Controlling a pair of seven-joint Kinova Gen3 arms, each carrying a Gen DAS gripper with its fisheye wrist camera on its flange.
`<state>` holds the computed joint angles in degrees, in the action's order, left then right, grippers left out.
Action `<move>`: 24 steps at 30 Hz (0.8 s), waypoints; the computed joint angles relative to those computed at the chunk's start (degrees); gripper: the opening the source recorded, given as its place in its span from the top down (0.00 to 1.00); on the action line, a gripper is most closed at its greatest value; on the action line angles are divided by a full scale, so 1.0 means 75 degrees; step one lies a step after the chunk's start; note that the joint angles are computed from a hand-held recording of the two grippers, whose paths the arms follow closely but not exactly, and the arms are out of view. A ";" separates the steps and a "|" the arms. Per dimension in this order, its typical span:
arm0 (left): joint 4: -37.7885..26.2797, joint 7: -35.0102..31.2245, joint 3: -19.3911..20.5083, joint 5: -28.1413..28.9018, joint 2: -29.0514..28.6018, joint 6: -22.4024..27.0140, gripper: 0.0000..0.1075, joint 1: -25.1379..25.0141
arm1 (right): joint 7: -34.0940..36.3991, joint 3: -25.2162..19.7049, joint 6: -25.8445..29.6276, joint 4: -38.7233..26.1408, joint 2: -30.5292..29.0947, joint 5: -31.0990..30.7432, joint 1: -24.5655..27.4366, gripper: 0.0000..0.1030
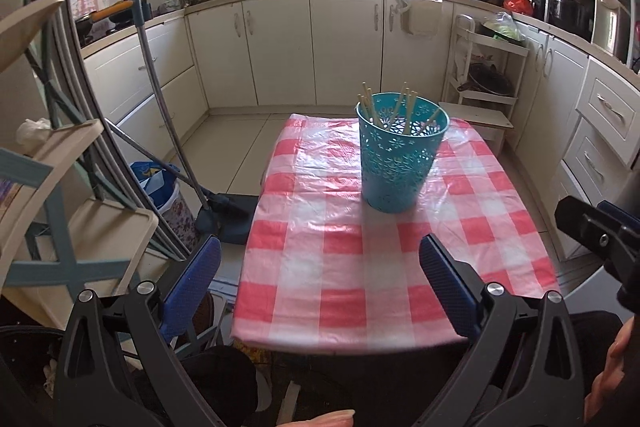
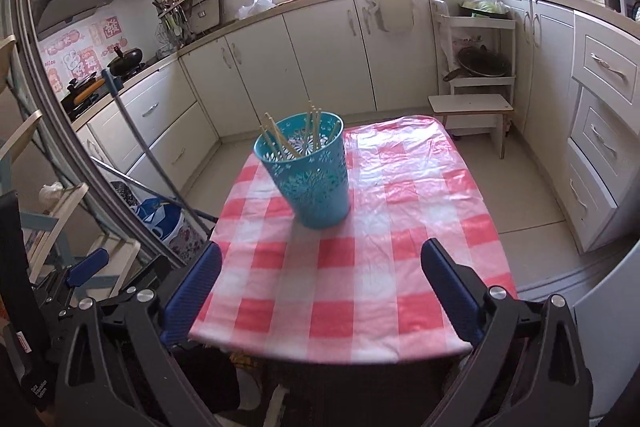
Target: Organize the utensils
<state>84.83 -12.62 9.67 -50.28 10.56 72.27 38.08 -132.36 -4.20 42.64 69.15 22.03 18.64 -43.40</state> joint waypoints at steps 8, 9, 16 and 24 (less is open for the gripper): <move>-0.0279 0.0344 0.0486 -0.0136 -0.0271 0.1288 0.11 0.0751 | -0.0815 -0.0238 0.0461 0.0823 -0.0988 0.0399 -0.0289 0.07; -0.0306 0.0421 0.0555 -0.0171 -0.0303 0.1452 0.11 0.0854 | -0.0905 -0.0315 0.0590 0.0864 -0.1091 0.0388 -0.0293 0.07; -0.0462 0.0945 0.1035 -0.0351 -0.0465 0.2462 0.11 0.1506 | -0.1704 -0.0882 0.0911 0.1451 -0.1858 0.0464 -0.0320 0.07; -0.0680 0.1312 0.1271 -0.0593 -0.0258 0.3494 0.11 0.2324 | -0.2537 -0.1452 0.1069 0.2028 -0.2435 0.1082 -0.0327 0.07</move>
<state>79.73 -2.79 19.20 -54.74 8.62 98.47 55.51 -151.39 -15.10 50.66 84.36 3.76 26.75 -45.86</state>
